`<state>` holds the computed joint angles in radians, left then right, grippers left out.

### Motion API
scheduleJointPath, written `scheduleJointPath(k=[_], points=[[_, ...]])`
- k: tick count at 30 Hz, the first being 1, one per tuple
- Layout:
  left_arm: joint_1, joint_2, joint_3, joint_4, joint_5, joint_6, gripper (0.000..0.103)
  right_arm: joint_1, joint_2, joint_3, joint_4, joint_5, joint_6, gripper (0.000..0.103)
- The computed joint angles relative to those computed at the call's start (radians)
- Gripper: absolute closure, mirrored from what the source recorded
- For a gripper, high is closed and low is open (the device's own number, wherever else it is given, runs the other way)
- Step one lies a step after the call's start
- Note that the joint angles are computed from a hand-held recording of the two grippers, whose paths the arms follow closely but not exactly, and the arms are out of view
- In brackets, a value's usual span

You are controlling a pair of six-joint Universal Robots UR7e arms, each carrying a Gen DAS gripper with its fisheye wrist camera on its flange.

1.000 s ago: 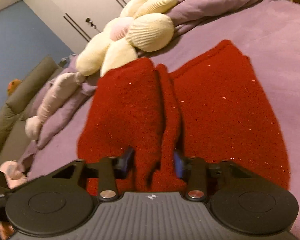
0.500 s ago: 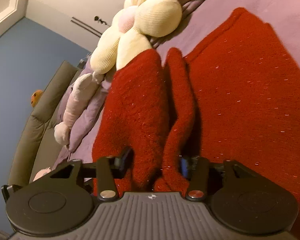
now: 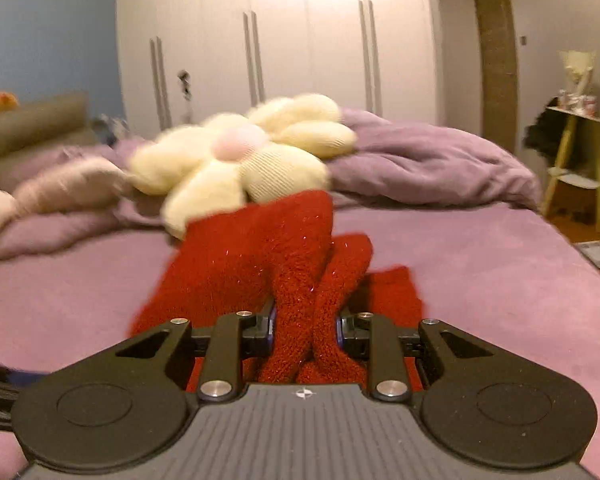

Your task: Fold small clothes

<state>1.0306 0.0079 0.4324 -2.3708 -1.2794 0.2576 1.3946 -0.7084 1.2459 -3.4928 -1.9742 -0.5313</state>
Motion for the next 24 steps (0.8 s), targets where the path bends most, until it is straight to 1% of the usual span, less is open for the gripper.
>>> scheduleJointPath(k=[3, 5, 7, 10, 11, 12, 13, 14, 15, 16, 17, 18, 20, 22, 24], points=[[-0.007, 0.029, -0.052, 0.058, 0.0, -0.028, 0.017, -0.012, 0.0, 0.004, 0.008, -0.073, -0.03, 0.079], [-0.011, 0.045, -0.076, 0.082, 0.005, -0.03, 0.017, -0.017, 0.013, 0.003, -0.025, -0.111, -0.087, 0.079], [-0.013, 0.057, -0.09, 0.09, 0.009, -0.023, 0.016, -0.02, 0.038, -0.014, -0.061, -0.131, -0.144, 0.079], [-0.014, 0.096, -0.162, 0.133, 0.016, -0.016, 0.014, -0.017, 0.094, -0.067, -0.103, -0.178, -0.245, 0.079], [-0.014, 0.117, -0.203, 0.155, 0.021, -0.013, 0.013, -0.018, 0.105, -0.07, -0.128, -0.192, -0.284, 0.079], [-0.015, 0.126, -0.219, 0.165, 0.026, -0.013, 0.013, -0.02, 0.119, -0.084, -0.135, -0.203, -0.298, 0.079], [-0.014, 0.147, -0.26, 0.19, 0.031, -0.014, 0.012, -0.028, 0.126, -0.099, -0.113, -0.204, -0.272, 0.078], [-0.015, 0.148, -0.26, 0.195, 0.037, -0.019, 0.012, -0.038, 0.122, -0.096, -0.096, -0.192, -0.242, 0.077], [-0.014, 0.154, -0.272, 0.202, 0.04, -0.024, 0.012, -0.045, 0.111, -0.082, -0.086, -0.172, -0.215, 0.073], [-0.013, 0.139, -0.242, 0.188, 0.044, -0.025, 0.011, -0.049, 0.089, -0.061, -0.064, -0.145, -0.182, 0.072], [-0.011, 0.134, -0.237, 0.189, 0.048, -0.024, 0.011, -0.053, 0.061, -0.032, -0.038, -0.119, -0.148, 0.07], [-0.009, 0.133, -0.243, 0.198, 0.051, -0.025, 0.01, -0.056, 0.035, -0.002, -0.026, -0.098, -0.122, 0.063], [-0.006, 0.114, -0.216, 0.186, 0.054, -0.025, 0.01, -0.056, -0.003, 0.047, -0.059, -0.097, -0.078, 0.053], [-0.006, 0.1, -0.19, 0.155, 0.077, -0.037, 0.009, -0.054, -0.023, 0.078, -0.117, -0.1, -0.037, 0.052], [-0.006, 0.098, -0.19, 0.14, 0.083, -0.057, 0.009, -0.048, -0.024, 0.083, -0.175, -0.081, -0.044, 0.052]])
